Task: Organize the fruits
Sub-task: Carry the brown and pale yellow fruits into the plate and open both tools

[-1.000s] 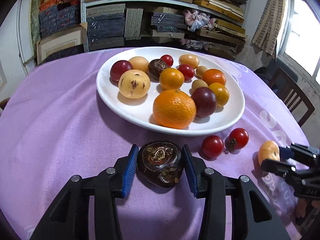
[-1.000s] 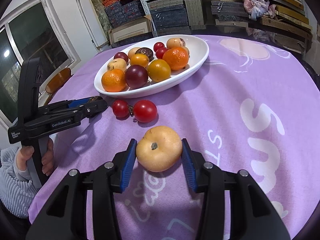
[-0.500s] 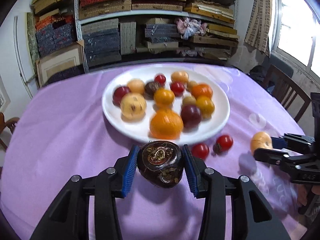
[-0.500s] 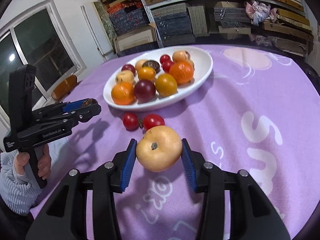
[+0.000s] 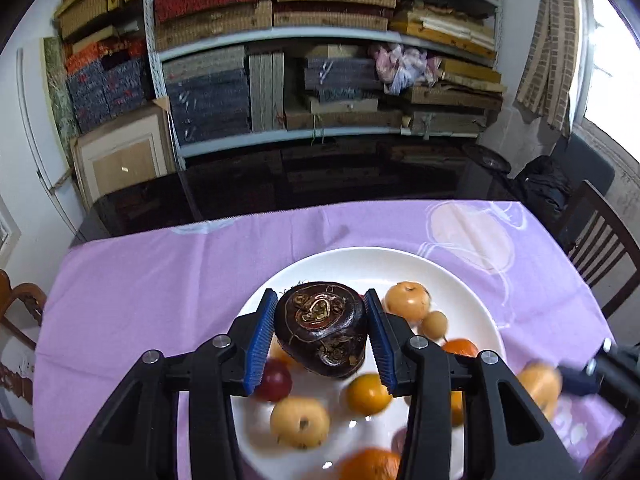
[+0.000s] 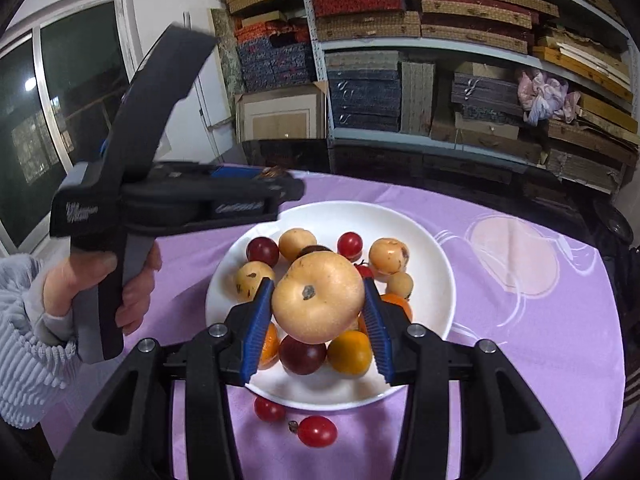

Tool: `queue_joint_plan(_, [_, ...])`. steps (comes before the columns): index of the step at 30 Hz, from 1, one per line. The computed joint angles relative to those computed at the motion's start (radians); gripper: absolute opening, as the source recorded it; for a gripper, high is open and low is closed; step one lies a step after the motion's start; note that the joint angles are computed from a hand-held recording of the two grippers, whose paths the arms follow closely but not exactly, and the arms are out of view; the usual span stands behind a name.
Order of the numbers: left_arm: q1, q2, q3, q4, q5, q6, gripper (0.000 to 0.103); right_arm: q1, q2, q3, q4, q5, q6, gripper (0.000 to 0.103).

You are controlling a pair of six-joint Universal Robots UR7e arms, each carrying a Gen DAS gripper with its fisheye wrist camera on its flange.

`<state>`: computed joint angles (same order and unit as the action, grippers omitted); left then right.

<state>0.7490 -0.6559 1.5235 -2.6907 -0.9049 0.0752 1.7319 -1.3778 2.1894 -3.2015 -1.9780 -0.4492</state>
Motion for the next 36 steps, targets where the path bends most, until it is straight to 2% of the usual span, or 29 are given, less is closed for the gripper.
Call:
queue_joint_plan(4, [0.039, 0.085, -0.106, 0.075, -0.005, -0.015, 0.045, -0.013, 0.106, -0.071, 0.037, -0.036, -0.011, 0.044])
queue_joint_plan(8, [0.072, 0.133, -0.181, 0.139, -0.032, -0.045, 0.045, -0.03, 0.16, -0.122, 0.069, -0.045, -0.006, 0.044])
queue_joint_plan(19, [0.098, 0.186, -0.254, 0.215, -0.022, -0.07, 0.045, -0.062, 0.202, -0.175, 0.101, -0.041, 0.013, 0.044])
queue_joint_plan(26, [0.093, 0.186, -0.256, 0.246, -0.014, -0.091, 0.045, -0.067, 0.205, -0.206, 0.143, -0.035, 0.029, 0.044])
queue_joint_plan(36, [0.043, 0.107, -0.152, 0.115, 0.012, -0.041, 0.046, -0.068, 0.163, -0.158, 0.115, -0.014, 0.045, 0.045])
